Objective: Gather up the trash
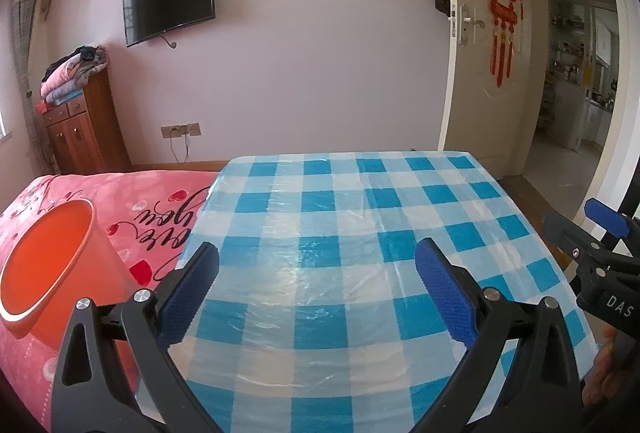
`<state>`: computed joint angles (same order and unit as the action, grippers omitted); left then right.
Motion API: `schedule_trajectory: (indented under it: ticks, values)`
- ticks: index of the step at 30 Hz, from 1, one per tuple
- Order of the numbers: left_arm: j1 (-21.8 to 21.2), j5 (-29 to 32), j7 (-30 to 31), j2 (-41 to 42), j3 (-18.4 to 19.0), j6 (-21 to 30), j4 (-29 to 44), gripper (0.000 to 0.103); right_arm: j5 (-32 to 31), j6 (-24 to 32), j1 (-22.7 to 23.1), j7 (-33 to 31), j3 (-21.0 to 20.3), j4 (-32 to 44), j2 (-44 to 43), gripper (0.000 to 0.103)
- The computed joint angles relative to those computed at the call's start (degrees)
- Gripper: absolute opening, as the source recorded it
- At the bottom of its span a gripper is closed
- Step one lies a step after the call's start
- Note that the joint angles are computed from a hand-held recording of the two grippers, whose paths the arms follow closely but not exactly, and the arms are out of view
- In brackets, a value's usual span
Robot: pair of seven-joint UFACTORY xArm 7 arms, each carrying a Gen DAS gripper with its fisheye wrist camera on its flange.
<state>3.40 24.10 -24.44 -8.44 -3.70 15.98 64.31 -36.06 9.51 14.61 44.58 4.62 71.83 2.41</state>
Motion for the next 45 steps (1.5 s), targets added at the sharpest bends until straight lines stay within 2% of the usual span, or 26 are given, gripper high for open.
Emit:
schedule_trajectory:
  ticks: [3,26,34,45]
  values:
    - [-0.3,0.1,-0.1,-0.2,-0.3,0.2,-0.1,0.099,-3.3,0.0,-0.3,2.9,-0.4,-1.1,-1.1,0.09]
    - [-1.0,0.9,-2.1,-2.1,-1.7,-0.3,-2.6,0.099,-14.4,0.3,-8.0,13.9,3.7,-6.8,-7.0,0.09]
    - [-0.2,0.3,-2.5,-2.8,-1.9,-0.5,-3.3,0.099,-17.1,0.4,-8.5,15.7,4.6,-7.0,-7.3,0.093]
    - [0.0,0.2,-2.4,-3.0,-2.1,-0.4,-3.5,0.099,-16.8,0.7,-8.2,15.6,4.9,-7.1,-7.4,0.094]
